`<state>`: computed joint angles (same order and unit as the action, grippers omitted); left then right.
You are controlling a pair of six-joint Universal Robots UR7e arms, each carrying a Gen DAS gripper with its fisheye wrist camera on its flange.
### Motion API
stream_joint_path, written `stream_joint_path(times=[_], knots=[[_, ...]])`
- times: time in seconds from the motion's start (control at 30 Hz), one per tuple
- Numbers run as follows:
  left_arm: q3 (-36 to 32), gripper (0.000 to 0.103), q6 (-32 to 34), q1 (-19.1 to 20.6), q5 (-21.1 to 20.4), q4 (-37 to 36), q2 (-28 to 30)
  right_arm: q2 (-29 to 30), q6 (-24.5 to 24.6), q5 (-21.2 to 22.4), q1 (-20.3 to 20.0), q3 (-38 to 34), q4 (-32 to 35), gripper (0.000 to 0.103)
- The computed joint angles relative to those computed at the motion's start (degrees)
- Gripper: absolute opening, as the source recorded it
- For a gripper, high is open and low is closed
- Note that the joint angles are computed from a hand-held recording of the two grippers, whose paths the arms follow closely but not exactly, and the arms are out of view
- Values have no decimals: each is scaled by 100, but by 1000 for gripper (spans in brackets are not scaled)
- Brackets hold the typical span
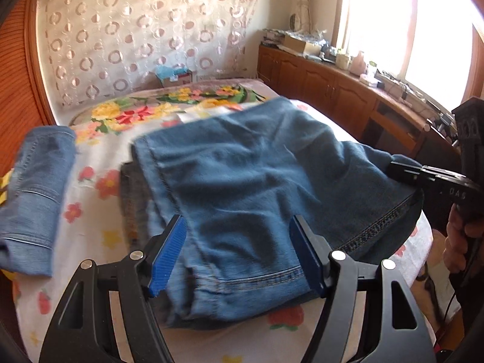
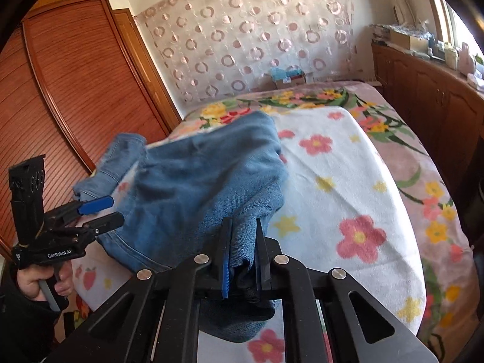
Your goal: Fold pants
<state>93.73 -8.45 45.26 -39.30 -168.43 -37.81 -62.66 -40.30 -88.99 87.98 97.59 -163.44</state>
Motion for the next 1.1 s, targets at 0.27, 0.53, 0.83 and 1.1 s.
stream_joint_path(times=[0.27,0.53,0.83,1.1], knots=[[538,71,-56,-68,368,-149,-574,155,-65,149,357,-73,-44,11],[913,71,-191,-87,690,-231,-1000,382,-295,318,677,-179,118,11],[1288,71,-417,-61,994,-312,-1400,804,-591,396,932,-198,456,11],[1385,71,-439,-8,1105,-443,-1487,1252,-718,73,847,-337,1000,11]])
